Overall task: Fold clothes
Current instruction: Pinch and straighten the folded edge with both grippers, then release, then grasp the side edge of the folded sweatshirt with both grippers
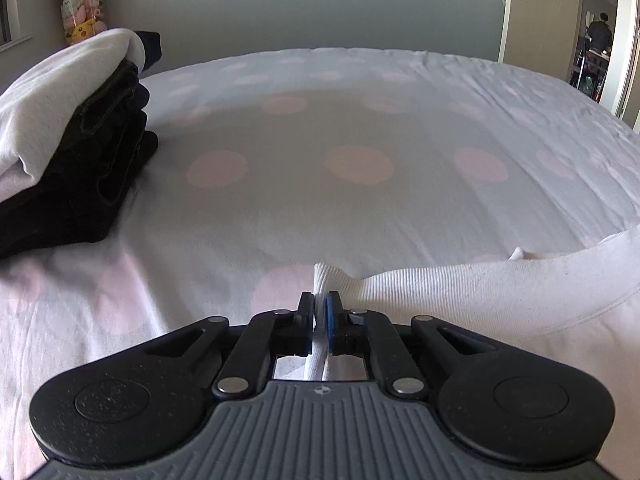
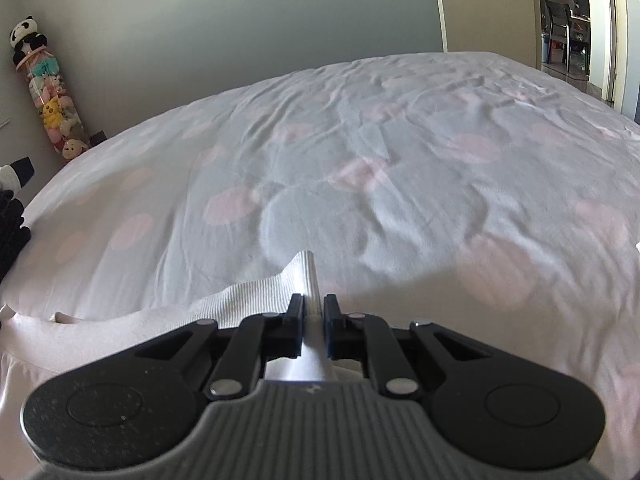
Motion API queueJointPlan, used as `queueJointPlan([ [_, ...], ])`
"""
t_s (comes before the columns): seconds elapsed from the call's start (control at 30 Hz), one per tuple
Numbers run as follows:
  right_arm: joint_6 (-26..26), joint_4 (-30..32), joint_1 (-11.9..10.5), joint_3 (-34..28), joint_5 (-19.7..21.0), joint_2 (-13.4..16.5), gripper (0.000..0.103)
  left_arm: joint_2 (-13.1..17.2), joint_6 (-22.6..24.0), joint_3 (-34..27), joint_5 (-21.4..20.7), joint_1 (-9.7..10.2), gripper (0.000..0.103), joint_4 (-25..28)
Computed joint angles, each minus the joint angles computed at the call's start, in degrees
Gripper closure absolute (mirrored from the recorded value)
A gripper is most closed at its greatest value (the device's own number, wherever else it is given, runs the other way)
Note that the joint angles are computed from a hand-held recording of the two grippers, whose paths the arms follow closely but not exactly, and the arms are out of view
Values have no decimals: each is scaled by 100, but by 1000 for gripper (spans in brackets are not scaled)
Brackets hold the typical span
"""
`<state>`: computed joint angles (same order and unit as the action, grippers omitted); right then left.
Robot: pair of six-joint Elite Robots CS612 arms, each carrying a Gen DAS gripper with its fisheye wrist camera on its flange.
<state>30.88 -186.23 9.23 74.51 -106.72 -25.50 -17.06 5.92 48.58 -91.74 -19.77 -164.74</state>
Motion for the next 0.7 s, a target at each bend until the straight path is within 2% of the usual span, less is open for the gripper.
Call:
queueJointPlan([
  [0.13, 280, 175, -57, -6, 185, 60, 91, 47, -88, -48, -131, 44, 97, 90],
  [0.17, 379, 180, -72, 14, 238, 58, 87, 17, -120, -20, -184, 58, 96, 104],
  [0.2, 506, 213, -71, 40, 190, 34, 84, -53, -183, 75, -227, 72, 96, 84],
  [0.23, 596, 235, -67, 81, 140, -2, 76, -122, -247, 168, -271, 87, 95, 64],
  [0.33, 776, 53, -24, 385, 66, -204, 75, -447, -501, 697, -398, 153, 95, -198],
  [0.43, 998, -164, 27, 736, 25, -427, 74, -819, -823, 1303, -563, 244, 82, -358],
  [0.5, 1224, -266, 79, 1079, 59, -623, 74, -1039, -1064, 1691, -620, 298, 76, -426],
  [0.57, 1450, -363, 133, 1408, 94, -814, 67, -1255, -1323, 2085, -619, 344, 70, -502],
  [0.63, 1689, -432, 194, 1726, 106, -990, 65, -1437, -1579, 2423, -554, 370, 67, -445],
  [0.7, 1933, -443, 265, 2007, 69, -1137, 59, -1591, -1814, 2726, -513, 393, 64, -401],
])
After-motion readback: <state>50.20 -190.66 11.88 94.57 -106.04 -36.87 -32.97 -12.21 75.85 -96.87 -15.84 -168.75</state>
